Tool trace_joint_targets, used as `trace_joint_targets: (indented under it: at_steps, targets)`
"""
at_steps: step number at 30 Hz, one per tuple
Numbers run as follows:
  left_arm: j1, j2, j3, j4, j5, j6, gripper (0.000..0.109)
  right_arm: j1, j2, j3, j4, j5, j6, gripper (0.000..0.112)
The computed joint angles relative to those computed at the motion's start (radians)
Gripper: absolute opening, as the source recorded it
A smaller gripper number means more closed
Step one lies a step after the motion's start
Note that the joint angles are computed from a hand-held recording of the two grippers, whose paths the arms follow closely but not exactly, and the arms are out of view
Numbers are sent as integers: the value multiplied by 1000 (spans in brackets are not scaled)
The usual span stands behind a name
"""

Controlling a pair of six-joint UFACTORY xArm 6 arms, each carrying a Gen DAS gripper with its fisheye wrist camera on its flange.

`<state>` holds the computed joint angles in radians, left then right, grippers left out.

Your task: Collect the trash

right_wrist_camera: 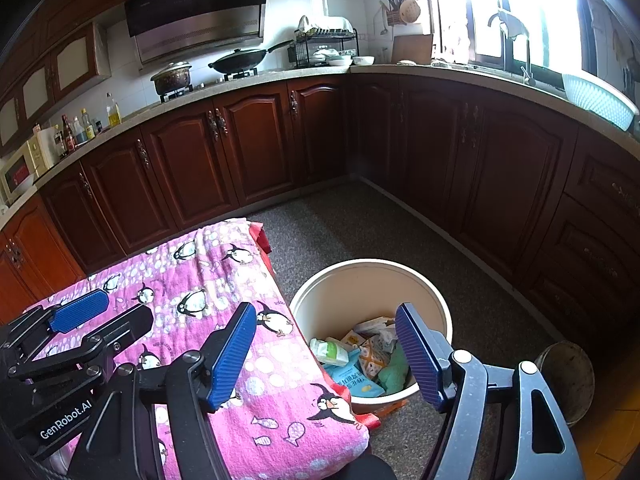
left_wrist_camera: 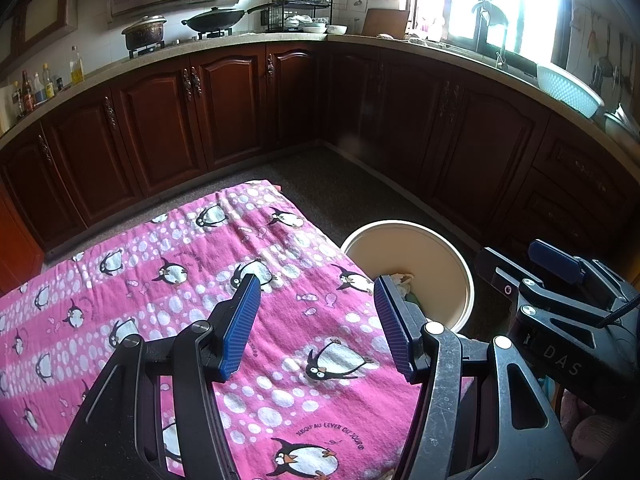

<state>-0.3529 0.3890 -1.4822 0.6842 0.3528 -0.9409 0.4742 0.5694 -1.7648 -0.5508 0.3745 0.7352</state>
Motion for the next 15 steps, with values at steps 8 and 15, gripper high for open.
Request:
trace_joint_targets:
  at_steps: [8, 15]
  targets:
    - [0, 2, 0, -3, -1, 3, 58, 0, -1, 1, 2, 1, 0, 70]
    - [0, 2, 1, 2, -3, -1, 58, 0, -1, 2, -7, -2, 7, 70]
